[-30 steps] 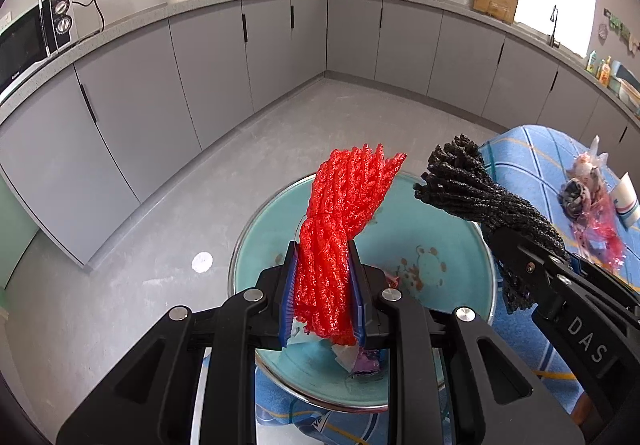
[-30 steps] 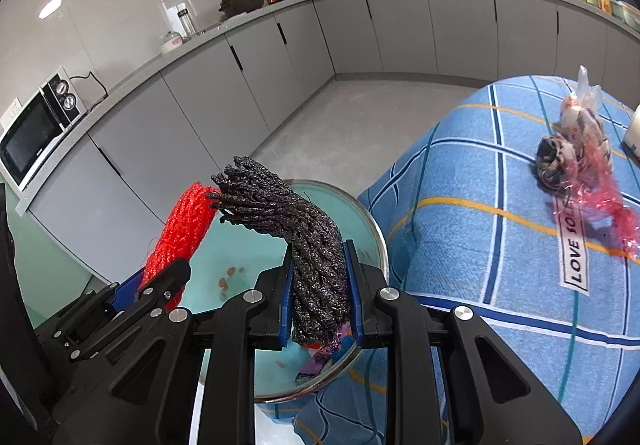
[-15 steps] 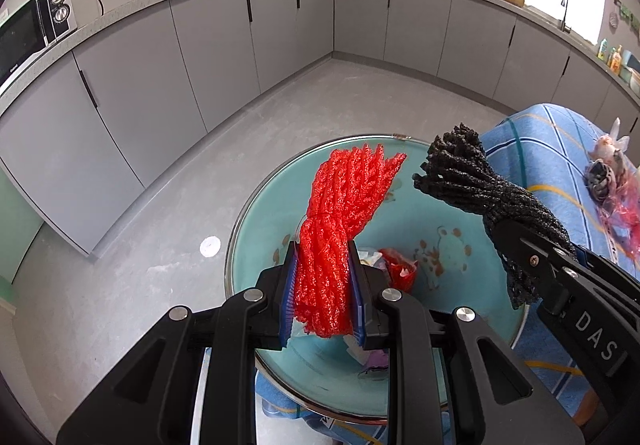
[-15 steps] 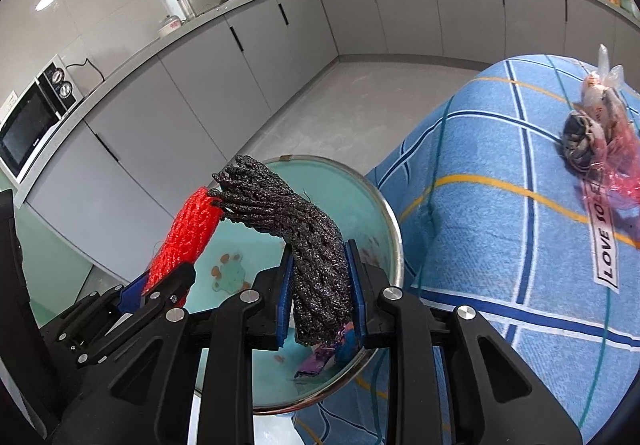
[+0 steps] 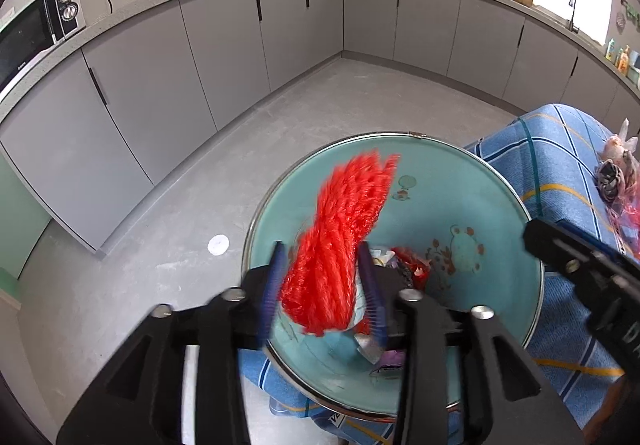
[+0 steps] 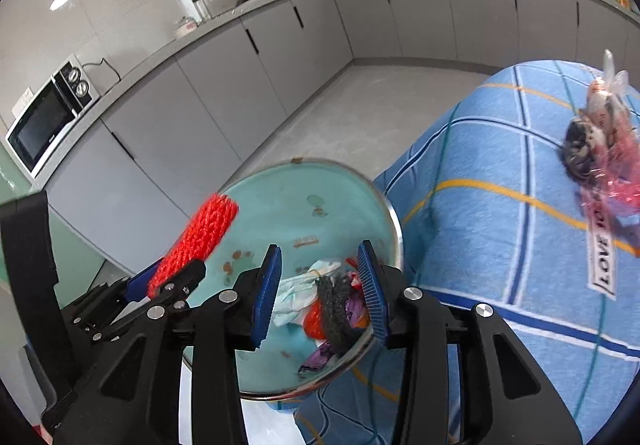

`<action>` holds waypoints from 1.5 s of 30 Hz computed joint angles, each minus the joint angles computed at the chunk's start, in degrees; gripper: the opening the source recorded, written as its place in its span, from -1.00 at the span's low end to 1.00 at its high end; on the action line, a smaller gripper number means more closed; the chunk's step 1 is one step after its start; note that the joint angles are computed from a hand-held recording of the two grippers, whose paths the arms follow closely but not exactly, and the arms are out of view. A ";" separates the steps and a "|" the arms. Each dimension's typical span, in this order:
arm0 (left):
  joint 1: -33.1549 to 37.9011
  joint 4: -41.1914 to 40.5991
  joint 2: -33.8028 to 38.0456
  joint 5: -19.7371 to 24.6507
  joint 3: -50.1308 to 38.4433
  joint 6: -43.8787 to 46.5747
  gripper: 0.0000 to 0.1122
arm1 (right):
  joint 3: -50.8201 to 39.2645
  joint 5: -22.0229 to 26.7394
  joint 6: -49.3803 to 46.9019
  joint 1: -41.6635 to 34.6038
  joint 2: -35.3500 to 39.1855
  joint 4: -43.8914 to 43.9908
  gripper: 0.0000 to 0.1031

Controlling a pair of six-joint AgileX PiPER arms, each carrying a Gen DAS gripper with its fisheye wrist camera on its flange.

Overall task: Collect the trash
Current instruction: 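Carry both items over the teal bucket and open both tools to drop them, then move both open tools back toward the pink bag and white cup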

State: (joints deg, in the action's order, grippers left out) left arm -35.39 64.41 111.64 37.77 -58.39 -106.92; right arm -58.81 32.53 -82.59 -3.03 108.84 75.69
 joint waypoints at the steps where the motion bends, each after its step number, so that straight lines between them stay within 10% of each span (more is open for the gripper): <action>1: -0.37 0.19 -0.14 0.21 0.14 -0.51 -0.08 | -0.01 0.35 0.01 -0.49 -0.24 0.11 -0.22; 16: -6.81 3.30 -4.17 7.22 0.43 -6.73 0.73 | 2.52 1.55 -5.30 -4.41 -4.92 4.28 0.03; 45: -20.23 -4.48 5.30 19.59 -24.69 11.36 0.73 | 2.30 5.93 -14.72 -29.20 -7.31 5.05 0.17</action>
